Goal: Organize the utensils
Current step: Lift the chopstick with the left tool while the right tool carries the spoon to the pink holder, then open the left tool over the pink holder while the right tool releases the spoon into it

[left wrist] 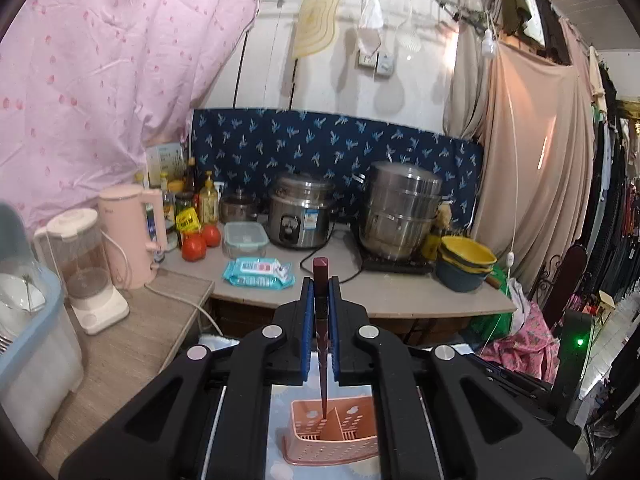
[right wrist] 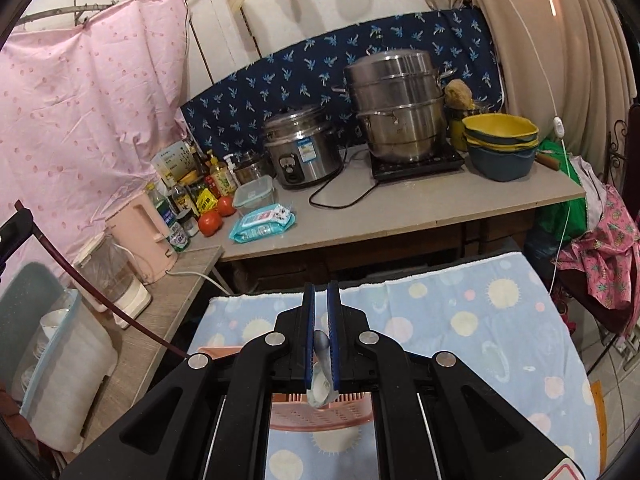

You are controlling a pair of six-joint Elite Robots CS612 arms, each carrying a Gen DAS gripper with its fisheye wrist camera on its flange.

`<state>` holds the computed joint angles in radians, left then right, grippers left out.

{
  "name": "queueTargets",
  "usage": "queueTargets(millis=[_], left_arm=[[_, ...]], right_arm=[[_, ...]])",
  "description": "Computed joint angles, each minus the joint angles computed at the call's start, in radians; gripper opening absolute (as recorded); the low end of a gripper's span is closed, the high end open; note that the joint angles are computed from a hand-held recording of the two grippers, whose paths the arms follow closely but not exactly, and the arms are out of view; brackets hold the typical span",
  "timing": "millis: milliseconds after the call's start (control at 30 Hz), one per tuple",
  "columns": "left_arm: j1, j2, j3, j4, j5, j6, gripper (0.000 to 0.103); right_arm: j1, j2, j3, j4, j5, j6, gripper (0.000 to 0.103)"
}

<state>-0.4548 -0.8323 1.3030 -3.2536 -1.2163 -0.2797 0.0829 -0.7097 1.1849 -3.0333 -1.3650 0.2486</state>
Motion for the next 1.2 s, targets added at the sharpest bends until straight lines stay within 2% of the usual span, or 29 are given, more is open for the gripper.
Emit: queueTargets(millis=[267, 467, 533, 567, 600, 633, 700, 900, 1200], left_arm=[[0.014, 0.045, -0.029, 0.090, -0.019, -0.051, 0.007], [0.017, 0.054, -0.033, 0.118, -0.012, -0.062, 0.007], [0.020, 0.053, -0.033, 0.141, -0.025, -0.082, 0.008], [0.023, 0.052, -0.033, 0.156, -0.030, -0.102, 0.008], [0.024, 0.051, -0.032, 0.162, -0.031, -0.109, 0.012], [0.024, 0.049, -0.029, 0.169, -0.018, -0.116, 0.023], [0.021, 0.045, -0.019, 0.165, 0.004, -0.125, 0.036], [0.018, 0.018, 0.026, 0.152, 0.010, -0.148, 0.036], [-0.004, -0.051, 0.159, 0.098, 0.025, -0.164, 0.036]], right_arm=[[0.004, 0.054, -0.063, 0.099, -0.008, -0.006, 0.006], [0.007, 0.082, -0.093, 0.145, -0.001, -0.027, 0.007], [0.007, 0.083, -0.089, 0.131, -0.010, -0.022, 0.009], [0.009, 0.081, -0.084, 0.124, -0.019, -0.021, 0.011], [0.009, 0.077, -0.076, 0.113, -0.025, -0.019, 0.019], [0.010, 0.074, -0.070, 0.104, -0.029, -0.017, 0.027], [0.010, 0.064, -0.054, 0.091, -0.039, -0.019, 0.030], [0.004, 0.026, 0.010, 0.048, -0.041, -0.008, 0.030], [0.003, -0.064, 0.180, -0.051, -0.066, -0.032, 0.032]])
